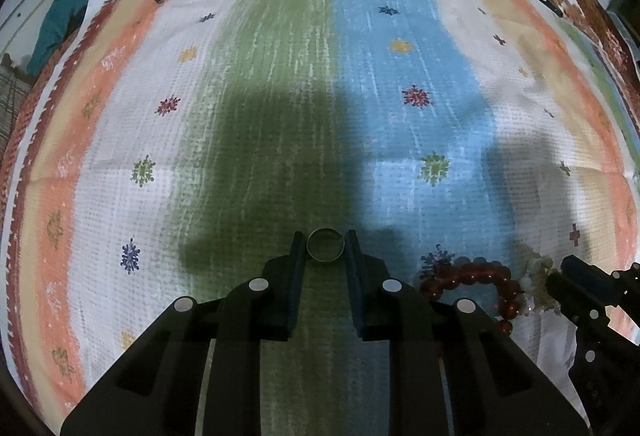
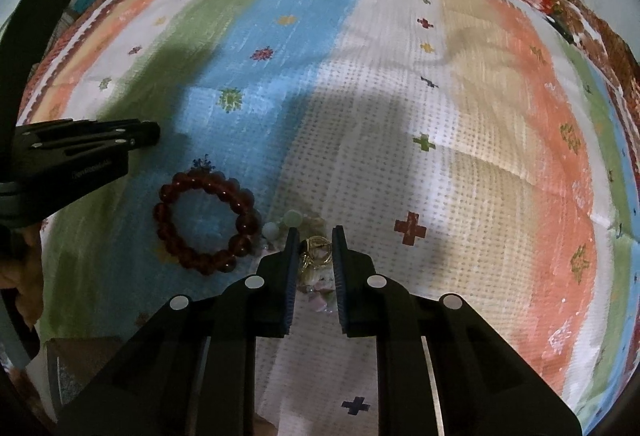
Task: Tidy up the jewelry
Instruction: 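Grasp the small clear ring with the left tool while the right tool grasps a small gold charm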
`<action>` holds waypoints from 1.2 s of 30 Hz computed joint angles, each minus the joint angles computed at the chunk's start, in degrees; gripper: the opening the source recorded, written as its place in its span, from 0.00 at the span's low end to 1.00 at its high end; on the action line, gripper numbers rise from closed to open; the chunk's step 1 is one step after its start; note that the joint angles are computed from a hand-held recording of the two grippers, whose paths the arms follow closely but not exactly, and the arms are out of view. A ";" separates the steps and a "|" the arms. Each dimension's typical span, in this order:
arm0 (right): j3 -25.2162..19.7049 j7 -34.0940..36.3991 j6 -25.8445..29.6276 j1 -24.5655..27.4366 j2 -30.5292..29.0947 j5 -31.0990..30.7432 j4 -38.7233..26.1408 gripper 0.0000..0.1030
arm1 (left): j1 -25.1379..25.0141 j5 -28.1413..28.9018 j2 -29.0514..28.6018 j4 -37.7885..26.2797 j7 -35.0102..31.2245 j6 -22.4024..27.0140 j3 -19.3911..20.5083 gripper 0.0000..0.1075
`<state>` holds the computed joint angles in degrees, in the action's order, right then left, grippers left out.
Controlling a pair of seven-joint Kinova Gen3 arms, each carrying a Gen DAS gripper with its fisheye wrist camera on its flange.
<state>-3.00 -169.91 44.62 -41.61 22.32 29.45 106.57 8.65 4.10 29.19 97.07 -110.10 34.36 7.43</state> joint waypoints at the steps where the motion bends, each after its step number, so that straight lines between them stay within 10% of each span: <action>1: 0.10 -0.23 0.04 -0.13 -0.27 0.19 0.08 0.17 | 0.05 -0.02 -0.18 0.03 0.01 -0.01 -0.01 0.18; 36: -2.99 -7.87 4.04 -1.73 -5.86 4.07 1.74 0.17 | -2.51 3.84 -9.19 6.24 -4.63 -0.47 1.19 0.18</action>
